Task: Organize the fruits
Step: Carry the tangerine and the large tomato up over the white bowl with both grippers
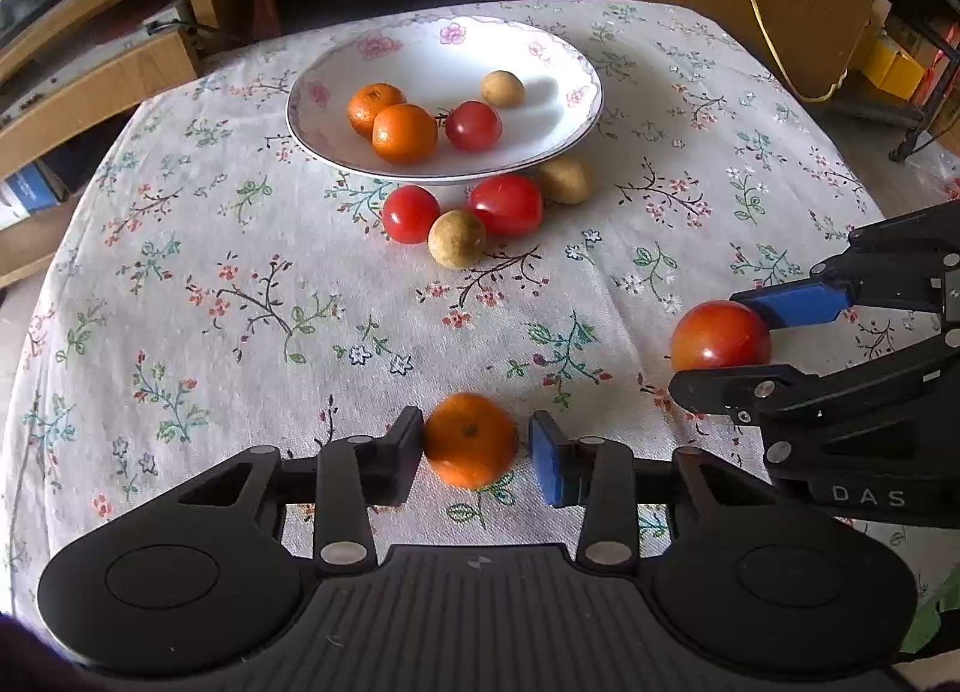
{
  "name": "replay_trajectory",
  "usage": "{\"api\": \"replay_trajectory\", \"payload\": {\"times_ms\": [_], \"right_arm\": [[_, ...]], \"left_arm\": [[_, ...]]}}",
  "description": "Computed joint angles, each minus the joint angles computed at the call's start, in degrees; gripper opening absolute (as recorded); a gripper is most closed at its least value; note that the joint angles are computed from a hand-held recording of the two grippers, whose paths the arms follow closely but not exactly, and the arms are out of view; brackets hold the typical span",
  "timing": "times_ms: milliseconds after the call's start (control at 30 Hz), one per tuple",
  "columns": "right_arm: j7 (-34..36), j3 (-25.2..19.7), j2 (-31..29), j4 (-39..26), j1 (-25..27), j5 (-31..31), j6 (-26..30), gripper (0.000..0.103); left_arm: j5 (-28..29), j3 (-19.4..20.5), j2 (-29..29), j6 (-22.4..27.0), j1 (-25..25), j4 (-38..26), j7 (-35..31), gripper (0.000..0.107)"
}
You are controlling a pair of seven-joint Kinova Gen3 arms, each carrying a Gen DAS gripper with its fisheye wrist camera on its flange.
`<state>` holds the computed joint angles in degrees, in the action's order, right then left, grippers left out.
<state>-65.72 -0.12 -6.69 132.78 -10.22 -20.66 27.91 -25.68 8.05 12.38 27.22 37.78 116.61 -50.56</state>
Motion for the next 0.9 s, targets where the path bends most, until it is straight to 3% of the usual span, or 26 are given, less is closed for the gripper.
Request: {"api": "replay_trajectory", "payload": {"times_ms": [200, 367, 667, 800, 900], "right_arm": [[1.18, 0.26, 0.32, 0.49, -0.32, 0.21, -0.83, 0.044], [4.03, 1.60, -0.12, 0.36, -0.11, -1.41, -0.33, 0.050], [6.38, 1.00, 1.23, 0.80, 0.29, -2.67, -2.39, 0.053], [7.32, 0.92, 2.02, 0.40, 0.61, -3.28, -2.10, 0.053], [6.67, 0.07, 2.31, 0.57, 0.90, -2.36, -2.70, 0.050]], "left_arm": [[-1.92, -0.43, -1.08, -0.85, 0.61, 0.84, 1.99, 0.068], [-3.53, -0.18, -0.85, -1.16, 0.99, 1.01, 2.49, 0.070], [-3.91, -0.63, 0.14, -1.47, 0.97, 1.29, 2.44, 0.069], [-3.76, -0.71, 0.14, -1.67, 1.09, 1.30, 2.45, 0.064], [-2.88, -0.80, -0.15, -1.52, 0.88, 1.31, 2.63, 0.053]]}}
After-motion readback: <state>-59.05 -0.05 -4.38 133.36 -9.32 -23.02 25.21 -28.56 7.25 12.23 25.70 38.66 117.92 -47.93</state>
